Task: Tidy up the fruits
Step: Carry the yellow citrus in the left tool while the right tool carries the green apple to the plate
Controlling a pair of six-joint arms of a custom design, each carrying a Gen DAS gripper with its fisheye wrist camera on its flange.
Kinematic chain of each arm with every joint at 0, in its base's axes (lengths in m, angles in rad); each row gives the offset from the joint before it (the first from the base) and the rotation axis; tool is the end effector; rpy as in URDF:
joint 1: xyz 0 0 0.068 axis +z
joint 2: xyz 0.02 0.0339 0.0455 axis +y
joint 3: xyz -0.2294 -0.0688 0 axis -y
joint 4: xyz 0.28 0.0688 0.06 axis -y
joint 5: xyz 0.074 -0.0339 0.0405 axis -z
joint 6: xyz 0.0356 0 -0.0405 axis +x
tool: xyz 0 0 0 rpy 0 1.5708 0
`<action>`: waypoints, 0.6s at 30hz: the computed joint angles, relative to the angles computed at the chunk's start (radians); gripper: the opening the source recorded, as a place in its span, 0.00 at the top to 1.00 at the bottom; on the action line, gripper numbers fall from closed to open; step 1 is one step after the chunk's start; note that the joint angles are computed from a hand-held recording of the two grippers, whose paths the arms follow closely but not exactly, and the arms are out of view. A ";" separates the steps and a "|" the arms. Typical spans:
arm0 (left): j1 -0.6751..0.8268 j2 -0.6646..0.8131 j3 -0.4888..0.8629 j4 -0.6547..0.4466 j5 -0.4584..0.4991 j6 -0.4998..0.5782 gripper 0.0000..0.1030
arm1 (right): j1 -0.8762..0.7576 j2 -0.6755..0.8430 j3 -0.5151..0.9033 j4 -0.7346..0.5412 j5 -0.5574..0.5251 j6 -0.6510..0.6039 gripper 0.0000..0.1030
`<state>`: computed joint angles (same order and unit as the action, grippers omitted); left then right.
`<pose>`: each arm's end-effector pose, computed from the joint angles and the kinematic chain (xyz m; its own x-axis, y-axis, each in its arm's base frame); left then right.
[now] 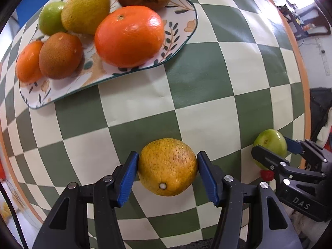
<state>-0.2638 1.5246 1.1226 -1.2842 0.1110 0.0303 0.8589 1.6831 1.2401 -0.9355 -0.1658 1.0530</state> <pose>0.2673 -0.0763 0.1797 -0.9511 0.2881 0.1118 0.2758 0.9545 -0.1135 0.2211 0.2652 0.1685 -0.9841 0.1713 0.0462 0.1774 0.9528 0.2462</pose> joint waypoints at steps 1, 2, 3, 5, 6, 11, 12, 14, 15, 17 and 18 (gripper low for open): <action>0.043 -0.044 -0.014 -0.034 0.014 0.029 0.46 | 0.002 -0.001 -0.001 -0.002 0.000 0.006 0.37; 0.068 -0.050 -0.008 -0.049 0.039 0.029 0.46 | 0.004 -0.013 -0.013 0.006 -0.006 0.021 0.38; 0.091 -0.057 -0.002 -0.061 0.057 0.033 0.46 | -0.003 -0.032 -0.042 0.044 -0.036 0.048 0.38; 0.144 -0.056 0.054 -0.101 0.093 0.045 0.46 | -0.034 -0.061 -0.100 0.132 -0.100 0.091 0.38; 0.175 -0.052 0.088 -0.121 0.104 0.059 0.46 | -0.040 -0.071 -0.115 0.163 -0.118 0.113 0.38; 0.309 0.046 0.357 -0.217 0.154 0.097 0.46 | -0.073 -0.047 -0.051 0.222 -0.136 0.132 0.38; 0.327 0.071 0.406 -0.228 0.162 0.099 0.46 | -0.080 -0.032 -0.021 0.221 -0.131 0.122 0.38; 0.374 0.154 0.549 -0.263 0.169 0.111 0.46 | -0.099 0.028 0.087 0.199 -0.111 0.086 0.38; 0.382 0.190 0.605 -0.267 0.168 0.104 0.46 | -0.110 0.065 0.148 0.184 -0.102 0.065 0.38; 0.412 0.270 0.702 -0.250 0.154 0.103 0.46 | -0.130 0.145 0.273 0.149 -0.074 0.027 0.38; 0.414 0.311 0.765 -0.260 0.140 0.098 0.46 | -0.138 0.190 0.342 0.121 -0.055 0.004 0.38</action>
